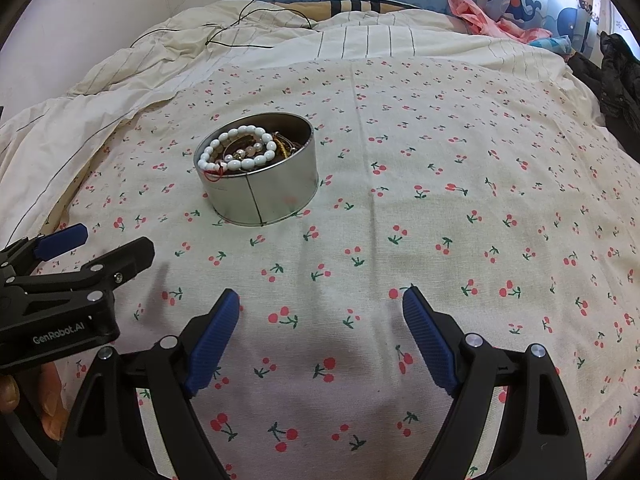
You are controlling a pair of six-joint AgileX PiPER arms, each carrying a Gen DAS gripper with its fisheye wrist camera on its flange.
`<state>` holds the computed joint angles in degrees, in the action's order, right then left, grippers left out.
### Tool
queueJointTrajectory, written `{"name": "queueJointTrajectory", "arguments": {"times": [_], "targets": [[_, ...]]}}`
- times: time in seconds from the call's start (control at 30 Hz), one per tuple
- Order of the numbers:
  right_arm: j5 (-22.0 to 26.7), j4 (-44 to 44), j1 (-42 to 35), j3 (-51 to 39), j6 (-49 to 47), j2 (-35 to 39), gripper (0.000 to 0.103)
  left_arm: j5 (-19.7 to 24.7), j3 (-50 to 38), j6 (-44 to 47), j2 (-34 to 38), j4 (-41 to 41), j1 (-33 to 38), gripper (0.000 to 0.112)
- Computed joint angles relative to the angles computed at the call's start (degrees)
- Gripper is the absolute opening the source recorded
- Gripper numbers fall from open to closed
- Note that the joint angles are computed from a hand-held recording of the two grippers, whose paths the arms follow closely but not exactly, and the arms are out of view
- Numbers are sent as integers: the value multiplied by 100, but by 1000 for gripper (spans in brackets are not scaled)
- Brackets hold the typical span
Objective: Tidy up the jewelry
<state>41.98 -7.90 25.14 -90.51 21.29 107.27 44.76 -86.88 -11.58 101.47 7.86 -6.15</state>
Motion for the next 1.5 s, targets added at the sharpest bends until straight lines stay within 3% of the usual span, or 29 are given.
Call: {"name": "queueJointTrajectory", "arguments": {"times": [1.5], "targets": [[127, -248, 3, -153, 222, 38, 84, 206, -223, 247, 224, -427, 104, 95]]}}
